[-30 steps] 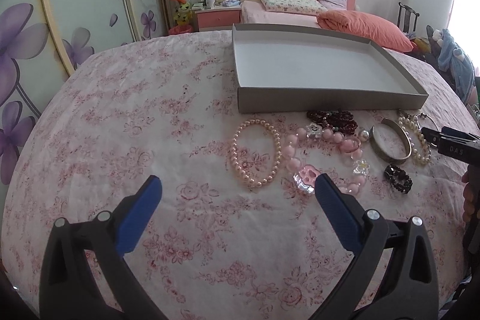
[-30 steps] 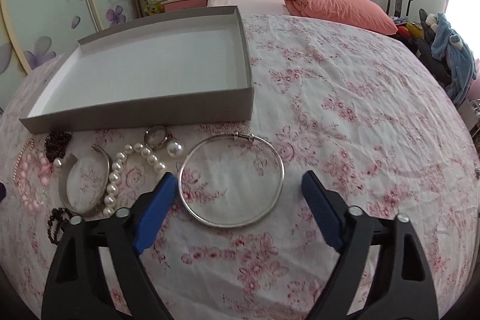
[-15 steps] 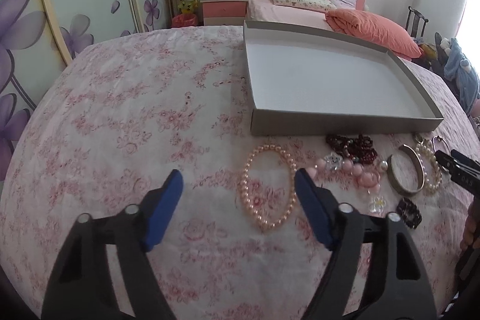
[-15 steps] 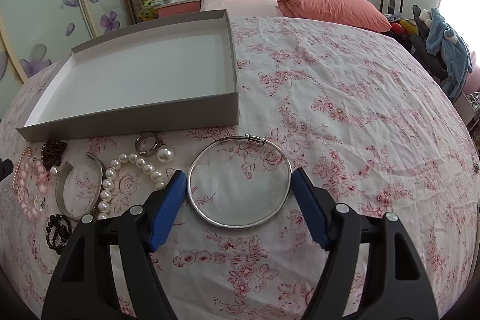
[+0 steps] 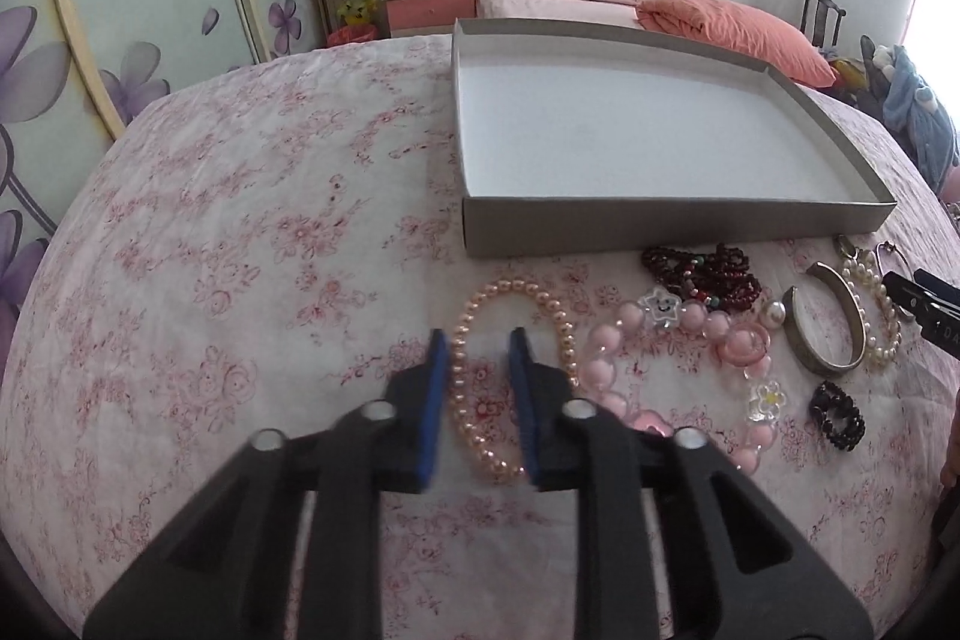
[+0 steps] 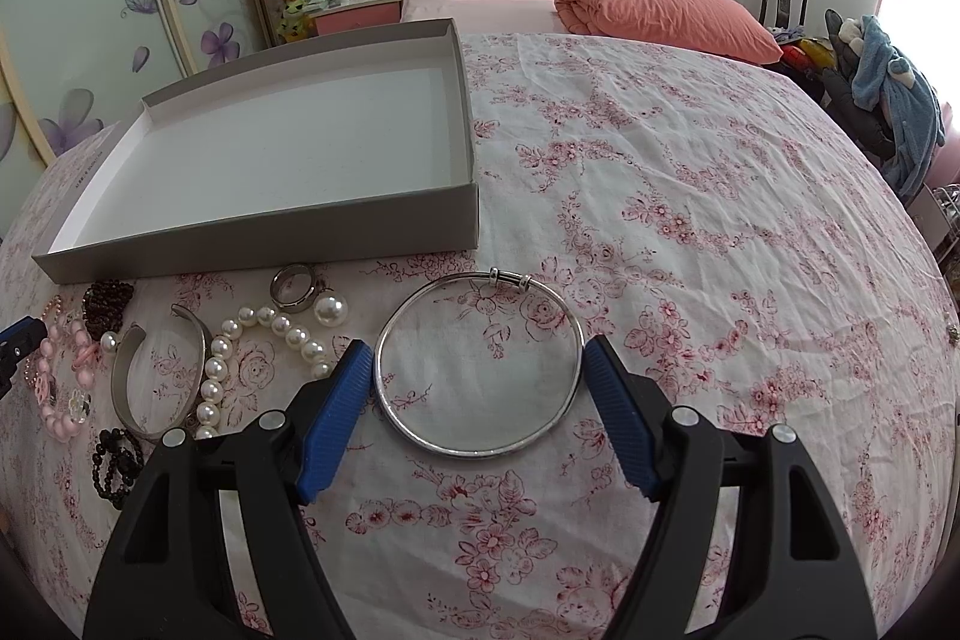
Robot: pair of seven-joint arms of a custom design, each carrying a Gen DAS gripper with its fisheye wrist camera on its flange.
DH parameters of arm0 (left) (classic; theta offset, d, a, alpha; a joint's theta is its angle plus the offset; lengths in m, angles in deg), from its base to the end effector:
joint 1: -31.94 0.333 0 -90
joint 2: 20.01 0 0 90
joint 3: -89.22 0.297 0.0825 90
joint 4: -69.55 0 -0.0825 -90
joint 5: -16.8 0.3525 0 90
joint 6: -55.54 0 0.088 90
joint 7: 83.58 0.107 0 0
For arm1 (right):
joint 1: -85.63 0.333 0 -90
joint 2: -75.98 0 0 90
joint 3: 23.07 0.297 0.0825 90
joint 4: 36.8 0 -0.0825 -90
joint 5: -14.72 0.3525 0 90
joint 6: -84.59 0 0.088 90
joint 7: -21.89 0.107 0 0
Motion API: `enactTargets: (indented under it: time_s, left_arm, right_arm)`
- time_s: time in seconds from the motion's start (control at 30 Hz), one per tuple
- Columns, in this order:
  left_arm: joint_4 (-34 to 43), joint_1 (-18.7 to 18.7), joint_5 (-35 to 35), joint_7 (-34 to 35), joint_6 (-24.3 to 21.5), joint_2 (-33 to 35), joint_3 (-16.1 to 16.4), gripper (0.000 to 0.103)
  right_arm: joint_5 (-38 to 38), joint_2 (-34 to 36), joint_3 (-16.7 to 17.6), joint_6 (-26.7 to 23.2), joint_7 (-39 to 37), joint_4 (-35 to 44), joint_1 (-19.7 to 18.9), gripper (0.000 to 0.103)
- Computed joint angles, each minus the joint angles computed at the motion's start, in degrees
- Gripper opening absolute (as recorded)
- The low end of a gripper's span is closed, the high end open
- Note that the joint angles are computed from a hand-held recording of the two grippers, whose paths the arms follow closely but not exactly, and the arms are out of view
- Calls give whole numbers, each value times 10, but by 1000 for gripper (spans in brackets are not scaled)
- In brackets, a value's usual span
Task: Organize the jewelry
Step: 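Grasp the thin silver bangle with the right gripper while the left gripper grasps the pink pearl bracelet, then carry the silver bangle and pink pearl bracelet into the grey tray and open both grippers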
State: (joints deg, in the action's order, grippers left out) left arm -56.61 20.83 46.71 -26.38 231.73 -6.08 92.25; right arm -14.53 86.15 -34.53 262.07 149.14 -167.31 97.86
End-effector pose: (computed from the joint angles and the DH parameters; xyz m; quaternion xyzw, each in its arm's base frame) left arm 0.5554 -0.1205 0.3421 -0.6422 0.6988 -0.2288 0.2164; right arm 0.5464 0.0503 0.3511 -0.6287 0.7083 -0.2282 0.2258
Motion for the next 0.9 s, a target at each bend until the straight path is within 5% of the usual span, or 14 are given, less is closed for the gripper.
enactTargets:
  time_s: [0.1,0.43,0.9]
  left_arm:
    - [2,1,-3,2,2,2,-1,7]
    - [4,17,-52,45,8,3,-16,7]
    - [-56,-2,-97,89,97,-50,-1,7]
  right_arm:
    - [3,0,1,0,-1,-1,-1,72]
    - [-6,-3,-8,9,11,-5,7,72]
    - [-200,-30,-69,54,183,-17,39,72]
